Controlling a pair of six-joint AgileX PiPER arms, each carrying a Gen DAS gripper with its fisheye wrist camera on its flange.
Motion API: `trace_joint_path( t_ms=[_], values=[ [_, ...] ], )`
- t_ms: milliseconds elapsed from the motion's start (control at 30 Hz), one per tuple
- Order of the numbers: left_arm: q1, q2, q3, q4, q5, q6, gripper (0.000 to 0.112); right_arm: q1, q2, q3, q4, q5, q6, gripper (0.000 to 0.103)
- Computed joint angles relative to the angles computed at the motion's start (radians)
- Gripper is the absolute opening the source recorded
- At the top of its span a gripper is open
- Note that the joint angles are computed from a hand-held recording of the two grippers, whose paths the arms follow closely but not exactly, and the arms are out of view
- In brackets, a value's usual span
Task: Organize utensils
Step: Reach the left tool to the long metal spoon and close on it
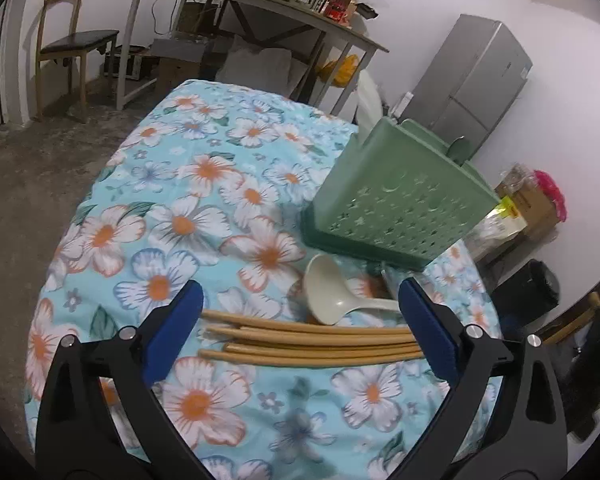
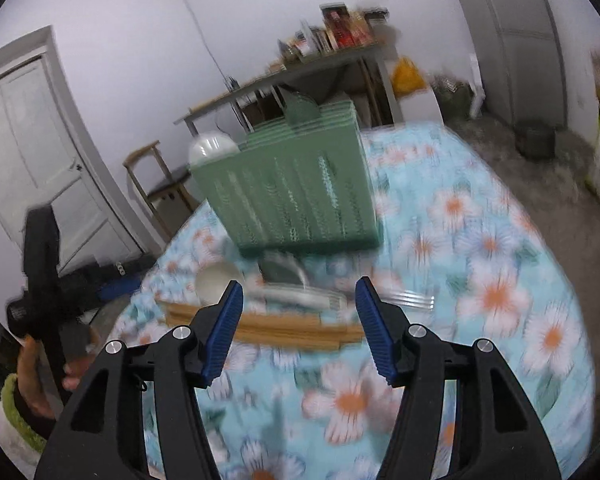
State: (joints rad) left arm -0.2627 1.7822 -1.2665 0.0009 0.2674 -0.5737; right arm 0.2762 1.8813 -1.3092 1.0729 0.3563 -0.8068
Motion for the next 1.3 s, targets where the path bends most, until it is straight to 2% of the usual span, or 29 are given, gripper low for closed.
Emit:
trace_joint_path(
  t_ms=[67,167,300,367,433,600,733,900,967,1133,1233,1300],
  values=[
    [0.003,0.004,-0.007,-0.078,-0.002,0.085,0.095,0.003,0.015,0.013,-0.01,0.011,0.008,0.057],
    [-0.009,0.008,-0.023,-0.073,0.009,0.109,0.095,0.027,0.021,0.029,-0.021,-0.015,0.004,0.057],
    [-0.027,0.002,-0.024,-0.108,-0.02,0.172,0.095,0.033,0.042,0.024,0.024,-0.009,-0.037,0.057],
    [-0.037,0.011,-0.043,-0.078,-0.013,0.158,0.095,0.037,0.054,0.02,0.025,-0.012,-0.043,0.057],
    [-0.044,0.021,-0.06,-0.115,-0.018,0.22,0.095,0.037,0.062,0.019,0.024,-0.016,-0.054,0.057],
    [-0.074,0.082,-0.156,-0.019,0.026,0.196,0.095,0.047,0.064,0.037,0.051,-0.047,-0.114,0.057],
    [-0.101,0.147,-0.256,0.059,0.086,0.183,0.095,0.044,0.056,0.06,0.148,-0.064,-0.238,0.057],
    [-0.104,0.221,-0.358,-0.095,0.119,0.354,0.094,0.016,0.056,0.068,0.231,-0.041,-0.322,0.057],
    [-0.106,0.249,-0.396,-0.143,0.135,0.396,0.078,0.004,0.059,0.07,0.257,-0.026,-0.348,0.057],
    [-0.082,0.379,-0.583,-0.243,0.279,0.435,0.052,-0.007,0.066,0.069,0.295,-0.001,-0.384,0.057],
    [-0.063,0.442,-0.67,-0.266,0.347,0.419,0.046,-0.011,0.07,0.069,0.312,0.013,-0.4,0.057],
    [-0.056,0.505,-0.769,-0.255,0.429,0.393,0.045,-0.011,0.074,0.069,0.318,0.016,-0.404,0.057]
  ],
)
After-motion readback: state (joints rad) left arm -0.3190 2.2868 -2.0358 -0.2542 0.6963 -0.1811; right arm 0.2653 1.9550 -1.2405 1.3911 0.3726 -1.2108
